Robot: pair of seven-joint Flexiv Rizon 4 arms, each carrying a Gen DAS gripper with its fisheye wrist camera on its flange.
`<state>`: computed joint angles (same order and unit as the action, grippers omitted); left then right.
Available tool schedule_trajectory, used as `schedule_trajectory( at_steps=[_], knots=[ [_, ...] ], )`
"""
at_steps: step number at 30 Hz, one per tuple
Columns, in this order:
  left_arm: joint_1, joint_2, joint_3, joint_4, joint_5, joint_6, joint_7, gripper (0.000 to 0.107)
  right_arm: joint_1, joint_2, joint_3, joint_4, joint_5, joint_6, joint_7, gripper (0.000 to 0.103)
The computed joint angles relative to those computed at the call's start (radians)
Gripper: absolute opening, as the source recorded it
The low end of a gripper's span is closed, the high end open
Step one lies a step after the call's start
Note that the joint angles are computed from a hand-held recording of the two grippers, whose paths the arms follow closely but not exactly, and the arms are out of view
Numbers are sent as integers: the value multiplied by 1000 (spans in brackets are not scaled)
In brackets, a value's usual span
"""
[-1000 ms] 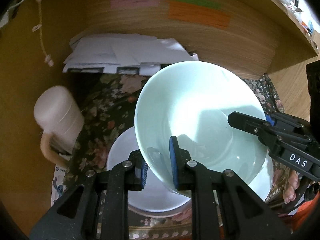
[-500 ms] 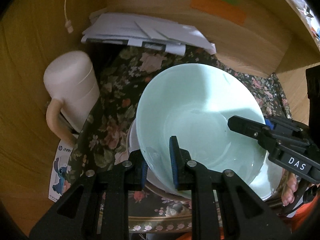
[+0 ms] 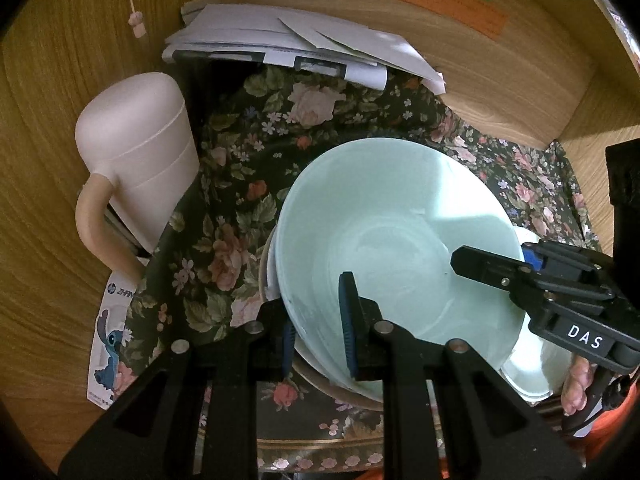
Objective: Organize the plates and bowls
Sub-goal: 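Lift the mint green bowl with both grippers and carry it over the stack, then lower the mint green bowl into the white spotted bowl and open both grippers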
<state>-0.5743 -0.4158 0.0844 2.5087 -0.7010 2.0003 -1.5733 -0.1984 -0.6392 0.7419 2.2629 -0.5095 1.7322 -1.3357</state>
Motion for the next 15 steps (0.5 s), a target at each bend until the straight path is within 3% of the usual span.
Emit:
schedule_trajectory(
  at_steps=[6,12,15],
  knots=[
    [25,0,-11,2,30,2,-16,19,14,5,-18,5,-13,12,-6,26],
    [-85,-18,54,-22,-89,-20,57,19,2,16,-11,4,-18,-6,-15,28],
    [-45,-20,23,-17,-62,-4,41,20,9,23,-24,6,-11,-3,-22,28]
  ],
)
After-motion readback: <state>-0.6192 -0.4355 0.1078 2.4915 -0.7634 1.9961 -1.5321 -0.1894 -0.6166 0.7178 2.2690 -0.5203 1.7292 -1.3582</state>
